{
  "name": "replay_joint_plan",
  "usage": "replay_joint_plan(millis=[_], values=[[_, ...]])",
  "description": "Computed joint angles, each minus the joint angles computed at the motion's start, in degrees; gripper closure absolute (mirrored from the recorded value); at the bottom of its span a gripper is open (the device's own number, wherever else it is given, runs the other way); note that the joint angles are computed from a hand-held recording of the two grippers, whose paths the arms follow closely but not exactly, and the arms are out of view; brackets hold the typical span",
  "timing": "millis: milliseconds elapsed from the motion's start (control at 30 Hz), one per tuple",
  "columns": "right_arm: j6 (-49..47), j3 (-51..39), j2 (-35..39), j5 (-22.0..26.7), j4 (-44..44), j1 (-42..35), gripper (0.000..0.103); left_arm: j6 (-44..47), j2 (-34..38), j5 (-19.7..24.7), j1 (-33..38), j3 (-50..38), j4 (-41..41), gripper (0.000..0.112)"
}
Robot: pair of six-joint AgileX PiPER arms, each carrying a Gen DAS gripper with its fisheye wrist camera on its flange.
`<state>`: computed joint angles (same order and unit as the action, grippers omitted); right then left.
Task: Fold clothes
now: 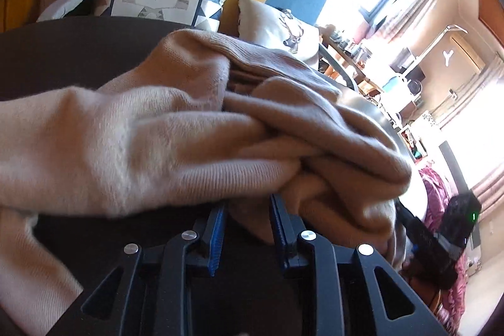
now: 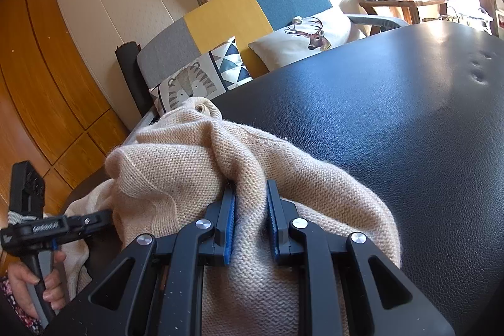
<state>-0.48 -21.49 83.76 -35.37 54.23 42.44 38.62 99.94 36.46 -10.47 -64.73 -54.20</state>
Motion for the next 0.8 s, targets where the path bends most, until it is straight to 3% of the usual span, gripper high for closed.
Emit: replay_joint_plan(millis=[100, 167, 267, 333, 433, 500, 567, 700, 800], values=[[0.05, 0.1, 0.01, -0.11, -0.01, 0.05, 0.084, -4.5, 3.96, -1.49, -1.7, -4.32, 2.69, 0.085], [0.15, 0.12, 0.08, -0.17, -0.07, 0.09, 0.084, -9.9, 6.17, -0.08, -2.44, -7.79, 10.37, 0.086], [0.35, 0.17, 0.1, -0.21, -0.24, 0.08, 0.084, -11.48, 4.91, -3.97, -5.12, -6.92, 17.71, 0.101], [0.43, 0.1, 0.18, -0.21, -0.25, 0.11, 0.084, -7.93, 2.64, -4.64, -4.85, -4.89, 15.84, 0.105], [-0.51, -0.48, 0.15, 0.74, 0.26, -0.35, 0.084, 1.99, -2.33, -3.28, -0.51, -1.29, 3.31, 0.106], [-4.15, -1.72, 0.13, 1.97, 3.33, -0.37, 0.083, 6.96, -5.35, -1.26, 3.09, 0.45, -4.09, 0.106], [-9.63, -3.4, 0.34, 2.92, 8.22, 0.06, 0.082, 9.26, -8.35, -0.22, 5.9, 2.49, -6.54, 0.106], [-19.89, -6.69, 1.09, 4.44, 17.08, 0.37, 0.078, 8.92, -9.26, -1.6, 6.99, 5.6, -1.53, 0.106], [-30.07, -9.32, 0.05, 9.61, 23.55, -2.57, 0.074, 8.49, -7.28, -3.6, 5.63, 8.43, 2.59, 0.105]])
